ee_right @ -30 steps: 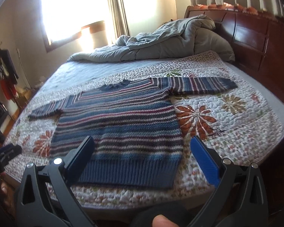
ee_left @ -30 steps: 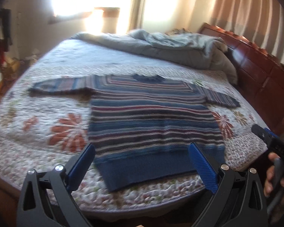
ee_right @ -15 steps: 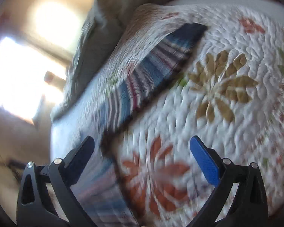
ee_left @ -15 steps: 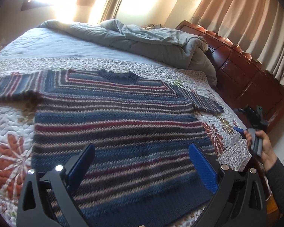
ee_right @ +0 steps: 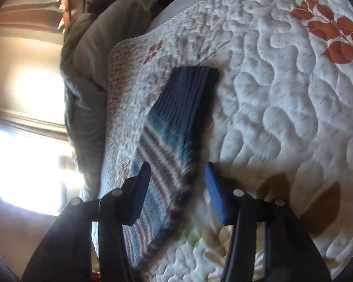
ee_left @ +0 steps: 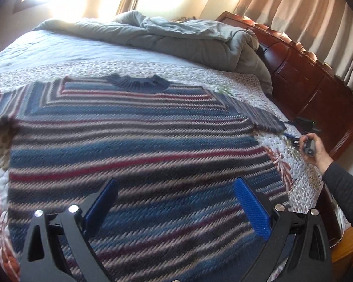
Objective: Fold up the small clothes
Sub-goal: 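Grasp the sweater's sleeve cuff with the right tool and lift it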
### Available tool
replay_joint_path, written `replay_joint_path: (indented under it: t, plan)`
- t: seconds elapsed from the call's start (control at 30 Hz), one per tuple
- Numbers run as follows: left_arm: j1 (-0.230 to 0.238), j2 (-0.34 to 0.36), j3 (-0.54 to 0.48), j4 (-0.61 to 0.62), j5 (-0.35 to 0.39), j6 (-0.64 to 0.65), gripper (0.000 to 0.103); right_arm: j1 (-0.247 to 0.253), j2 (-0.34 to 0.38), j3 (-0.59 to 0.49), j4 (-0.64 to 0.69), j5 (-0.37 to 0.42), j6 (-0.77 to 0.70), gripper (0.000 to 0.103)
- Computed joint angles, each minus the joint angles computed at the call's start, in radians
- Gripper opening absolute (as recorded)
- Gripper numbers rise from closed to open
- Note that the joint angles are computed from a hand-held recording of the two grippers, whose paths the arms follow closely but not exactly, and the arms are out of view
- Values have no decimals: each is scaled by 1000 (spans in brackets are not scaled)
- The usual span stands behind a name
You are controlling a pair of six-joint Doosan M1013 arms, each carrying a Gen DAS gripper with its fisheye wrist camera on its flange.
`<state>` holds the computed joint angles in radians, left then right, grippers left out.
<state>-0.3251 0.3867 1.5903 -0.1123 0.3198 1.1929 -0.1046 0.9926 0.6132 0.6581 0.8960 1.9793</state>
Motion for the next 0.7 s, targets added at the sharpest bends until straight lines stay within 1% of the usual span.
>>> replay_joint_path:
  t: [0.1, 0.17, 0.27, 0.33, 0.37, 0.43, 0.47, 0.5, 0.57, 0.63, 0.7]
  plan:
    - [-1, 12, -10, -30, -27, 13, 99, 0, 27, -46, -49, -8, 30, 45]
    - [2, 17, -4, -73, -57, 24, 99, -2, 53, -90, -56, 1, 52, 45]
    - [5, 21, 5, -140, -71, 89, 99, -2, 111, -201, -80, 53, 81, 45]
    - [5, 23, 11, -149, -71, 117, 99, 0, 154, -286, -101, 87, 106, 46]
    - [6, 23, 13, -135, -71, 105, 99, 1, 157, -292, -106, 86, 110, 46]
    - [8, 27, 13, -121, -60, 80, 99, 3, 181, -343, -132, 109, 120, 33]
    - [10, 27, 15, -131, -61, 83, 99, 5, 195, -373, -152, 130, 127, 18]
    - [11, 27, 17, -118, -60, 66, 99, 7, 209, -404, -168, 152, 127, 12]
    - [11, 27, 18, -123, -61, 73, 99, 11, 201, -393, -193, 146, 109, 11]
    - [9, 27, 17, -85, -58, 41, 99, 18, 197, -396, -214, 147, 95, 10]
    - [8, 26, 19, -93, -59, 48, 99, 25, 188, -397, -236, 145, 78, 10]
